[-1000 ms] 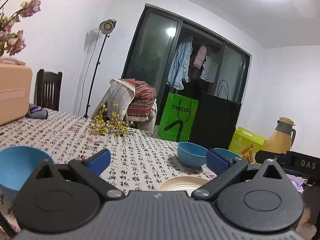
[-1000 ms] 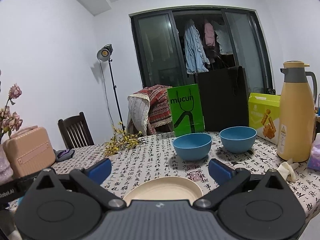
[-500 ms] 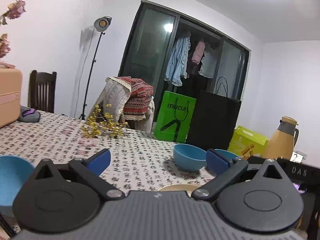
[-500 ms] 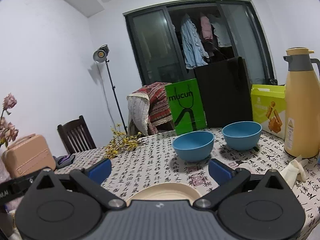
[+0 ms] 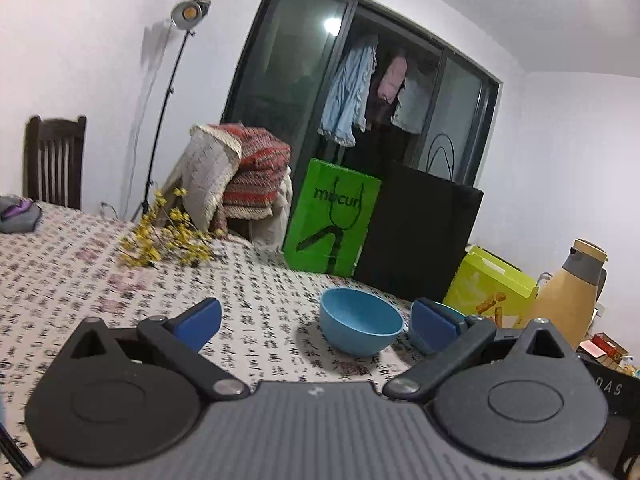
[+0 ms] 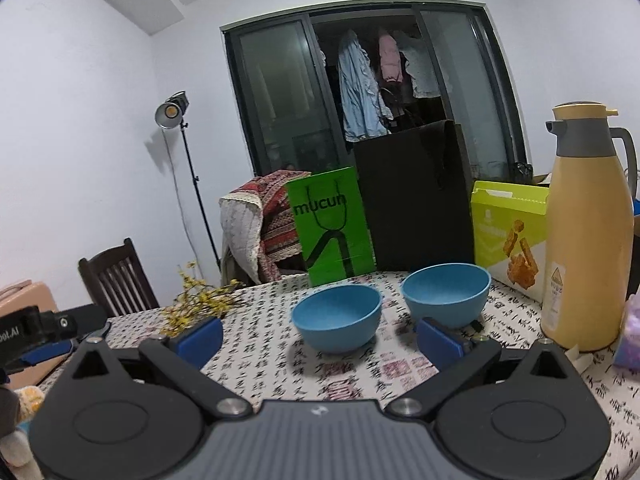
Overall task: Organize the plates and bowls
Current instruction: 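Move both open grippers across the table toward the two blue bowls by the thermos, then lower the left gripper onto one blue bowl rim while the right gripper reaches another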
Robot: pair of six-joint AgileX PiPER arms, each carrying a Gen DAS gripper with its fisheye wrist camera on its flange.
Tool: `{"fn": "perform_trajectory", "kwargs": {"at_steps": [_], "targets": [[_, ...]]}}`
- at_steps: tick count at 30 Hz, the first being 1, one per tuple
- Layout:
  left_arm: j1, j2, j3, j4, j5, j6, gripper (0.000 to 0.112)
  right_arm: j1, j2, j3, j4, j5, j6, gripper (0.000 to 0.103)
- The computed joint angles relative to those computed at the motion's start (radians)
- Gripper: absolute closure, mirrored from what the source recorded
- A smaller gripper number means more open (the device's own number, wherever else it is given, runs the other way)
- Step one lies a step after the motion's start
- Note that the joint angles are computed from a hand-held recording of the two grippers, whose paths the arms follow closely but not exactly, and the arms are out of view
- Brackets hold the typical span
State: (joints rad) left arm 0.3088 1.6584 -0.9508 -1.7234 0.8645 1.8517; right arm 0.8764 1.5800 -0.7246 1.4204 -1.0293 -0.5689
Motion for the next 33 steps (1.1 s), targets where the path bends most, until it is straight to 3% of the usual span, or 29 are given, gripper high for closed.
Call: {"fn": "perform_trajectory", "kwargs": {"at_steps": [6, 15, 22, 33], "targets": [[-0.111, 0.085, -0.171, 0.1, -0.123, -0.183, 0.009, -0.147, 0.008, -0.02, -0.079, 0.114, 0.004, 0.0], [-0.202, 0.247, -0.454, 0.326, -0.188, -0.495, 0.009, -0.339, 0.068, -0.101, -0.188, 0.276, 0.057, 0.0], [-0.251, 0.38, -0.683, 0.533, -0.194, -0.755, 0.009, -0.44, 0.153, -0.207, -0.219, 0.375, 0.064, 0.0], [-0.334, 0.634, -1.108, 0.871, -0.178, -1.181, 0.009, -0.543, 0.316, -0.468, -0.085, 0.509, -0.131, 0.0]]}}
